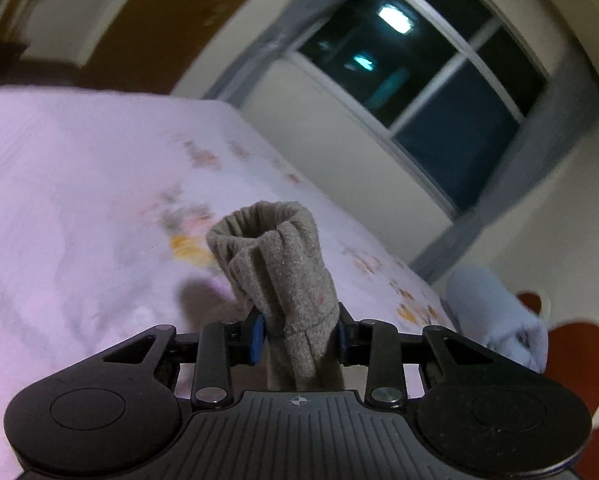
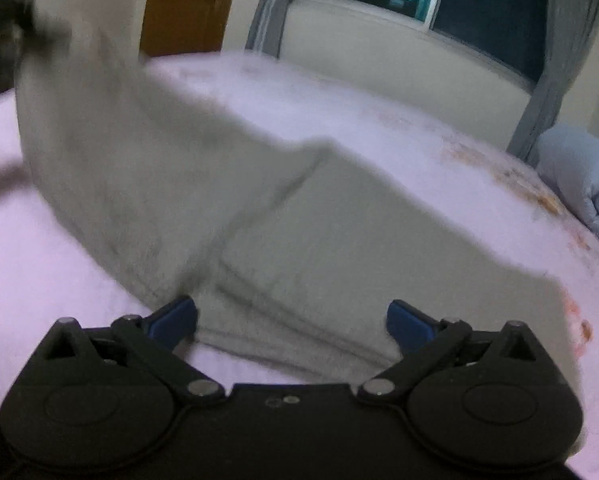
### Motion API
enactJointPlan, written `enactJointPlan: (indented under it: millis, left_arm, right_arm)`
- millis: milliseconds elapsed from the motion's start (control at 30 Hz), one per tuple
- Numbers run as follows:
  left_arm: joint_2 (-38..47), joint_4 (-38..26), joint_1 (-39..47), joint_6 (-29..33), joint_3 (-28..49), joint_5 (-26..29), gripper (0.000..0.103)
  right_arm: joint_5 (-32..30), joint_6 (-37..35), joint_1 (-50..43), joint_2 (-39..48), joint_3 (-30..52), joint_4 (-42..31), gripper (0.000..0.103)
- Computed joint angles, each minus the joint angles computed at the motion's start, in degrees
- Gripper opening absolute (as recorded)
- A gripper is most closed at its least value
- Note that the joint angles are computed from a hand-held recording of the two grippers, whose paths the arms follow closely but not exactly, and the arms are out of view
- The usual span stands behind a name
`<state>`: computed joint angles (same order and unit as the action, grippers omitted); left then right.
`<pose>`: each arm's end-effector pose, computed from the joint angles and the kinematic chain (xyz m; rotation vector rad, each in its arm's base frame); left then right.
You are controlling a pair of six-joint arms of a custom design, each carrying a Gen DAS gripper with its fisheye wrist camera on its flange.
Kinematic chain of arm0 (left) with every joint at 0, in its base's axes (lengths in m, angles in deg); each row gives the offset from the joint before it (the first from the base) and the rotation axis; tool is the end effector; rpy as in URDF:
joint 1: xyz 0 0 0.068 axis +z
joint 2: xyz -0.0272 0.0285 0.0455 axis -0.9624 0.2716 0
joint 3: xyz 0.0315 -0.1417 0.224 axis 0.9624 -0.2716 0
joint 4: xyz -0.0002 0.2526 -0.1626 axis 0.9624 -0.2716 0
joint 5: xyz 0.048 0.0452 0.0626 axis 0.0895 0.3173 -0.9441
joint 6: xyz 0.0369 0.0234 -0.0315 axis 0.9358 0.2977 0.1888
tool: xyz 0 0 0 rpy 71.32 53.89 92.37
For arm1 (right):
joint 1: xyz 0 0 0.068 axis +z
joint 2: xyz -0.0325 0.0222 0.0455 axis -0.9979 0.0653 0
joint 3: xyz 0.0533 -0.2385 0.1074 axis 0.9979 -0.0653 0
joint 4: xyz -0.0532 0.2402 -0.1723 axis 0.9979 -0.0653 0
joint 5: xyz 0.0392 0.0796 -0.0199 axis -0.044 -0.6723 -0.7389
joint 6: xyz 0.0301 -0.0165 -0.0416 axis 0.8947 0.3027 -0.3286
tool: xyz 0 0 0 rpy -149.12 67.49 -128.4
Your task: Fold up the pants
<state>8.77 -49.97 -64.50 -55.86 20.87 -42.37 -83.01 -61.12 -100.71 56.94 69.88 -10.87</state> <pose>0.2996 0.0435 0.2116 -0.6229 1.8197 -0.5339 0.3253 -0.0701 0.1844 -0.5827 2.1347 -0.0306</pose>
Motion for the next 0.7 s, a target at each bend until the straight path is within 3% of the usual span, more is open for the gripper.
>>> enactJointPlan:
  millis: [67,167,267,400,467,533,600,700]
  left_arm:
    - [-1.3,-3.3,-1.5,3.2,2.2,-1.1,0.034]
    - [-2.3,-6.6,-2.1,4.6,4.6,-1.4,0.034]
    - [-3.6,-10.1,-4.6,5.5,7.1,-2.8,0.034]
    - [-3.4,-15.4,-12.4,11.8,13.5,-7.9,0.034]
    - [0.2,-16.9,-17.8,16.0,19.1,-10.8,0.034]
    - [6.8,-17.6,-25.0,22.0,26.2,-13.8,0.034]
    - [14.2,-18.4,-32.0,27.1,32.8,-17.4,0.034]
    - [29.1,-18.0,-43.0,32.9,43.5,-22.4,0.034]
  right_arm:
    - [-0.7,3.6,-0.7,-1.2,0.7,-1.4,0.097]
    - [-3.5,7.9,-2.2,-6.1,-3.5,6.2,0.097]
    - [5.0,1.9,2.5,-0.1,0.7,0.2,0.097]
    - [2.2,2.8,1.0,0.6,-3.1,7.4,0.097]
    - [-2.8,3.9,-1.6,0.2,-2.0,4.8,0.097]
    - [-18.5,12.8,-12.4,-1.1,0.4,1.7,0.095]
    - [-27.2,25.6,-23.3,-0.1,3.0,5.3,0.097]
    - [-28.7,43.5,-35.3,9.2,14.9,12.9,0.097]
